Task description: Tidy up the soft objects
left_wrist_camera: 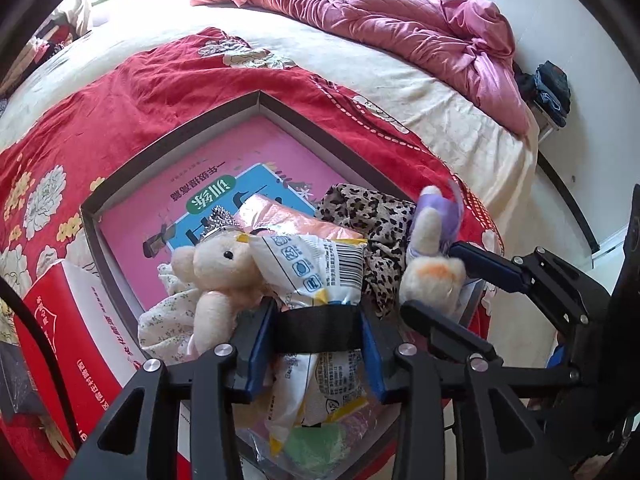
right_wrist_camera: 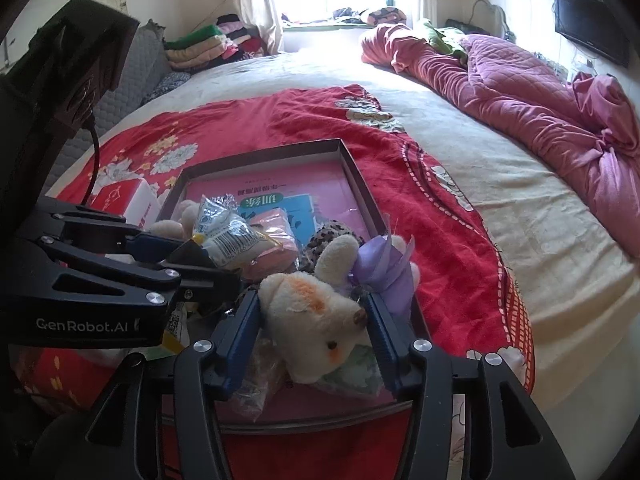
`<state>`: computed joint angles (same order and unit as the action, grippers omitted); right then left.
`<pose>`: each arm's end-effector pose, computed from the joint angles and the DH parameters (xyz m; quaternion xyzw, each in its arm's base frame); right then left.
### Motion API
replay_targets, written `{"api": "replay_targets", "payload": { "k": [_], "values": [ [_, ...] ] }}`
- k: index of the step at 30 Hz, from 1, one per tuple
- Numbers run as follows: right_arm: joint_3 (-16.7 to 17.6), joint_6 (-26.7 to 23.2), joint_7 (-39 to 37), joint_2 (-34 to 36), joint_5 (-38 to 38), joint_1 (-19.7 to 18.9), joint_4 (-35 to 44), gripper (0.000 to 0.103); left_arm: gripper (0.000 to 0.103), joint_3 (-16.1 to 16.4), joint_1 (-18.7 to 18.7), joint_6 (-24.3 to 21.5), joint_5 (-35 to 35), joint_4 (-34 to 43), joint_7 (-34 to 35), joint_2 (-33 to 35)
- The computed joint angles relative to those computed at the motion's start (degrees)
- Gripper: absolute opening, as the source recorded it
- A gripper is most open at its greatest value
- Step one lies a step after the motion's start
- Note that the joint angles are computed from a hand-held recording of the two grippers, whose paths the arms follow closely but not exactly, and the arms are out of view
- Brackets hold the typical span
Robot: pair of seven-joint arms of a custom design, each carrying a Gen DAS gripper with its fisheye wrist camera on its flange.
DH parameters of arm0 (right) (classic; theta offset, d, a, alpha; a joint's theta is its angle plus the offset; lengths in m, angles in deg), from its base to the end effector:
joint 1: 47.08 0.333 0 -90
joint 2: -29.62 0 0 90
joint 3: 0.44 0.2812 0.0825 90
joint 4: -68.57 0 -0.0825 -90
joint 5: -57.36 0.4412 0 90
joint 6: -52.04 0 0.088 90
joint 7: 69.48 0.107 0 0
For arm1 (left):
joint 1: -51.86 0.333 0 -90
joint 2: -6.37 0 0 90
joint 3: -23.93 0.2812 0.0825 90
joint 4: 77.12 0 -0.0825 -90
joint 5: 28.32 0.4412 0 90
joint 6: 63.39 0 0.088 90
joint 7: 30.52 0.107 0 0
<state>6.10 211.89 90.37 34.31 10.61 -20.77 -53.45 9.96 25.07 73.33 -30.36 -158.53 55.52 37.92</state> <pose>0.5129 0.3703 0.3565 -0.6764 0.6471 -0.2027 0.2876 0.6110 -0.4832 0.3809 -0.4721 0.8524 -0.2242 0.0147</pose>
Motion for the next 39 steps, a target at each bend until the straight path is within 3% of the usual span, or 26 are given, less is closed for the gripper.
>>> {"api": "replay_targets", "payload": {
  "k": [2, 5, 8, 16, 23, 28, 32, 39],
  "values": [
    [0.05, -0.34, 0.11, -0.47, -0.83, 0.18, -0.23, 0.057, 0.041, -0.12, 0.17, 0.34, -0.29, -0.47, 0.19, -0.29],
    [0.25, -0.11, 1.06, -1.35, -1.50, 0.15, -0.78, 0.068, 0.048, -0.77, 0.92, 1.37, -1.73, -1.56, 1.03, -0.95],
    [0.69, -0.72, 0.80, -2.41, -0.99, 0.03, -1.43, 0.069, 0.056, -0.87, 1.24, 2.50, -2.50, -3.24, 1.14, -2.27],
    [2.76, -4.16, 6.72, -8.16, -3.71, -0.59, -5.12, 0.071, 0.059, -1.13, 2.28, 5.16, -3.85, -8.31, 1.35, -6.86],
    [5.22, -6.77, 10.55, -12.76, -4.76, -1.56, -6.90, 0.073, 0.075, -1.44, 3.47, 8.43, -5.15, -15.10, 0.83, -13.02],
    [6.41, -7.74, 11.09, -15.02, -2.01, -1.25, -7.62, 0.073, 0.078, -1.51, 3.74, 11.35, -4.52, -20.99, -0.08, -18.48],
    [8.06, -12.86, 11.27, -16.00, 0.03, -0.52, -6.47, 0.073, 0.088, -1.97, 4.19, 14.86, -4.67, -26.91, 0.09, -23.77],
    [10.04, -18.52, 13.53, -16.64, 1.14, 1.59, -4.45, 0.074, 0.088, -2.49, 4.94, 17.96, -5.57, -34.30, -0.73, -30.84]
  ]
}}
